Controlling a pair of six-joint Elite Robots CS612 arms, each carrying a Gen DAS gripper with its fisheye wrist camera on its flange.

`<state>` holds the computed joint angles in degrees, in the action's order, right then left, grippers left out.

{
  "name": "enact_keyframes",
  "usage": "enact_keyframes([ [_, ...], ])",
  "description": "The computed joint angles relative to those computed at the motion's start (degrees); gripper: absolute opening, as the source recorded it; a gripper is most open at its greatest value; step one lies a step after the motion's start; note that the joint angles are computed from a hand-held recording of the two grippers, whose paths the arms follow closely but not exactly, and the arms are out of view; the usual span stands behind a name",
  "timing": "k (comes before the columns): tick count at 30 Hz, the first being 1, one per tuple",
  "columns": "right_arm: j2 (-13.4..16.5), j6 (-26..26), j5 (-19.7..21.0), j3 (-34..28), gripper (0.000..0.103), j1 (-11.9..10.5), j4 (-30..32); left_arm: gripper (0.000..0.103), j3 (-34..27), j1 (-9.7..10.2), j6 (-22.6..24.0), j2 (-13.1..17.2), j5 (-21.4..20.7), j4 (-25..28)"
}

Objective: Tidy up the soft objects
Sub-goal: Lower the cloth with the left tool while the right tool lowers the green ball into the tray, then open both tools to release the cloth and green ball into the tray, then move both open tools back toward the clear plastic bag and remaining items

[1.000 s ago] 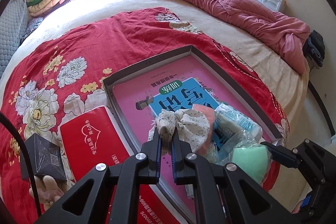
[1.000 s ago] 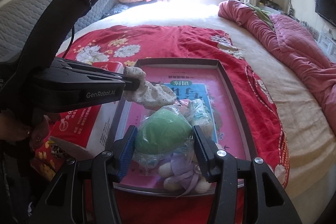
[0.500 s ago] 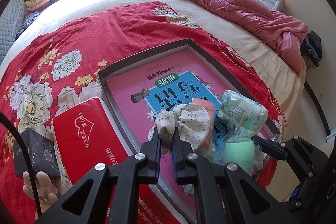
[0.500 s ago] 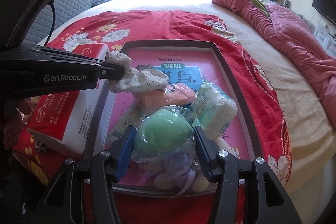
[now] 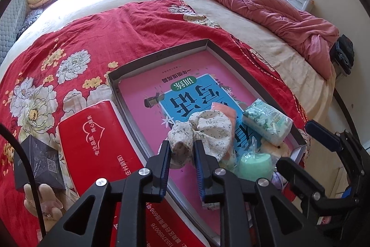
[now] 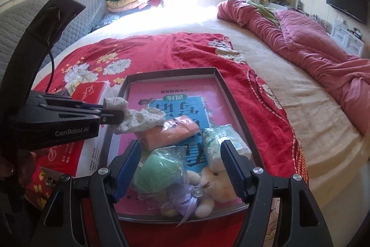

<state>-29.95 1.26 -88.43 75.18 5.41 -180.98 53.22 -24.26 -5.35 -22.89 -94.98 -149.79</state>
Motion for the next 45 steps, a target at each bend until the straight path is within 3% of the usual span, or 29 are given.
enact_keyframes([
  [4, -0.3, 2.4, -0.7, 0.5, 0.073, -0.3, -1.2, 0.041, 0.7, -0.06, 0.5, -0.3, -0.1, -0.6],
  [9, -0.5, 4.0, -1.4, 0.9, 0.073, -0.5, -2.4, 0.044, 1.4, -0.07, 0.9, -0.8, -0.4, -1.2],
  [13, -0.7, 4.5, -2.1, 1.1, 0.073, -0.4, -2.9, 0.053, 2.8, -0.27, 1.6, -1.6, 0.7, -2.4],
  [26, -1.4, 5.8, -4.1, 1.6, 0.074, 0.1, -5.0, 0.064, 8.3, -0.17, 1.6, -5.1, 2.2, -8.4],
  [45, -4.1, 5.3, -6.2, 3.2, 0.077, 2.1, -8.1, 0.066, 19.6, 1.07, 1.3, -12.1, 4.9, -16.3],
])
